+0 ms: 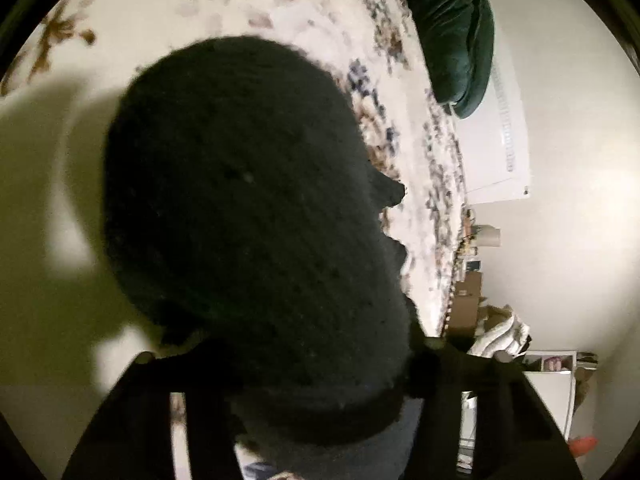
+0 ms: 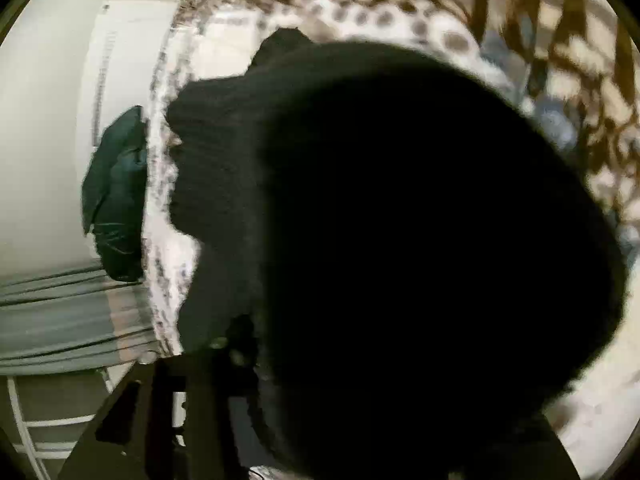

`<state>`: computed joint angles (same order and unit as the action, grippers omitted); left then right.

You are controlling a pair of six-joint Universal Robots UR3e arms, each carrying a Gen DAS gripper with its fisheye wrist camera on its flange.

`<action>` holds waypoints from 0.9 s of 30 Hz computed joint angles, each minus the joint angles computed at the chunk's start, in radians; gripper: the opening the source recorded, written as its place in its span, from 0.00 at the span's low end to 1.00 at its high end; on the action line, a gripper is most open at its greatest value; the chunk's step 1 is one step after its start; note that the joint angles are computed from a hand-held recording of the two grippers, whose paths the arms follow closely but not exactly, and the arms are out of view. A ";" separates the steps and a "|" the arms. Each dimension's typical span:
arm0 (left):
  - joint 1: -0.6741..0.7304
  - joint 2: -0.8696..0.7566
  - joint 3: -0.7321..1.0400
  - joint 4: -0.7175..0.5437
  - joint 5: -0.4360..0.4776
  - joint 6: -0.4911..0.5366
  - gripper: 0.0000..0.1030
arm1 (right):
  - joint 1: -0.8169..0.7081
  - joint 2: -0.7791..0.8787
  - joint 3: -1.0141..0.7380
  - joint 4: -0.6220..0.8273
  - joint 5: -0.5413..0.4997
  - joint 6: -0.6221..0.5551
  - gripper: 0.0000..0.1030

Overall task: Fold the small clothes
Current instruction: 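Lift the black bundle with both tools and carry it across the bed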

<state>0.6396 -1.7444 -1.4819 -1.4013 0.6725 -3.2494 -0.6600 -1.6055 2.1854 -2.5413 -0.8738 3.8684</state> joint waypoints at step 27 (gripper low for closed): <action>-0.126 -0.342 0.636 0.245 -0.230 -0.388 0.39 | 0.029 0.173 -0.580 -0.004 0.137 0.068 0.35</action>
